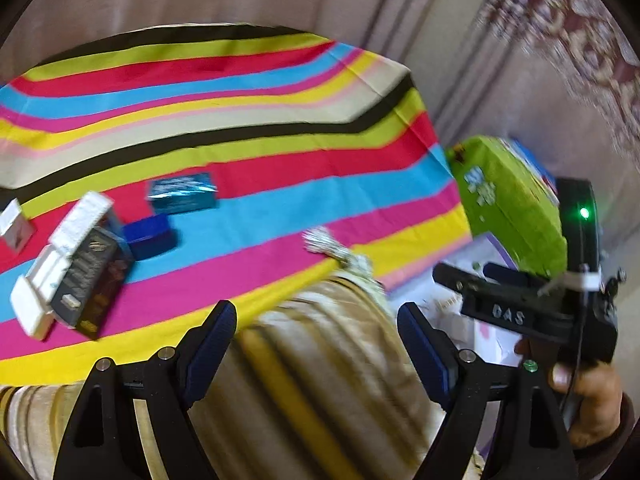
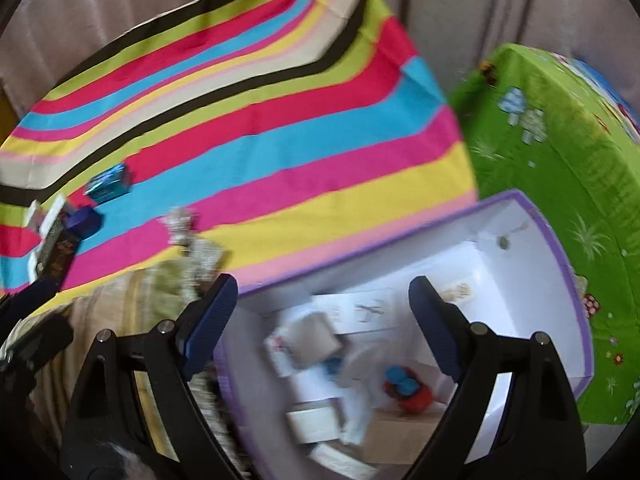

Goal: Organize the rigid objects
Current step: 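Move both grippers back over the pile on the cloth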

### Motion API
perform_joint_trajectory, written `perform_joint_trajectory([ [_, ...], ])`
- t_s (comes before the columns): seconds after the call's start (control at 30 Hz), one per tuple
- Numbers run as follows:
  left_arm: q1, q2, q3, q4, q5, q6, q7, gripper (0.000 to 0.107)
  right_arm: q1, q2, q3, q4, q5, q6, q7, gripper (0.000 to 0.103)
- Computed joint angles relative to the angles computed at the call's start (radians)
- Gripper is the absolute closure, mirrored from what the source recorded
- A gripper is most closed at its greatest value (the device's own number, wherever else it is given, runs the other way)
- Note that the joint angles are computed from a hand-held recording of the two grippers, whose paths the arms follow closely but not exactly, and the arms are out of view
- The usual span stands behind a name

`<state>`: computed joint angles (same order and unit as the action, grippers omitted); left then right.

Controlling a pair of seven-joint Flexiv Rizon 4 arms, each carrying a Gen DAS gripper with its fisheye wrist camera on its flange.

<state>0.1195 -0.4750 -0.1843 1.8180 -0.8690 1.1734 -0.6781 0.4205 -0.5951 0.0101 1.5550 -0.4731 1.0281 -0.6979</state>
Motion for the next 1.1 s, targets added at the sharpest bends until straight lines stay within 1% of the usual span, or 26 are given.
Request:
perform_joint_trajectory([
  [0.17,0.037,-0.010,0.002,-0.002,-0.059,0.045,-0.017,0.023,0.013,-0.046,0.050,-0.086,0.038,-0.006,-0.073,0.014],
  [0.3,0.073,-0.019,0.004,-0.008,-0.109,0.065,-0.038,0.023,0.034,-0.088,0.077,-0.160,0.070,-0.016,-0.144,0.014],
  [0.43,0.103,-0.029,0.019,-0.009,-0.145,0.109,-0.074,0.023,0.061,-0.128,0.095,-0.230,0.099,-0.017,-0.220,0.014],
  [0.6,0.135,-0.056,0.055,-0.027,-0.106,0.130,-0.194,0.024,0.094,-0.188,0.117,-0.323,0.137,-0.029,-0.317,0.011],
  [0.63,0.138,-0.063,0.056,-0.028,-0.103,0.155,-0.216,0.024,0.101,-0.200,0.120,-0.342,0.142,-0.035,-0.338,0.011],
  [0.7,0.150,-0.074,0.072,-0.035,-0.068,0.152,-0.278,0.024,0.112,-0.230,0.134,-0.388,0.152,-0.057,-0.399,0.011],
  [0.83,0.166,-0.095,0.107,-0.057,0.019,0.101,-0.416,0.024,0.133,-0.264,0.141,-0.450,0.180,-0.103,-0.484,0.011],
  [0.93,0.174,-0.107,0.118,-0.071,0.077,0.066,-0.489,0.024,0.143,-0.280,0.140,-0.478,0.199,-0.112,-0.531,0.011],
  [1.1,0.181,-0.146,0.156,-0.140,0.180,-0.030,-0.627,0.025,0.154,-0.316,0.152,-0.540,0.225,-0.133,-0.623,0.011],
])
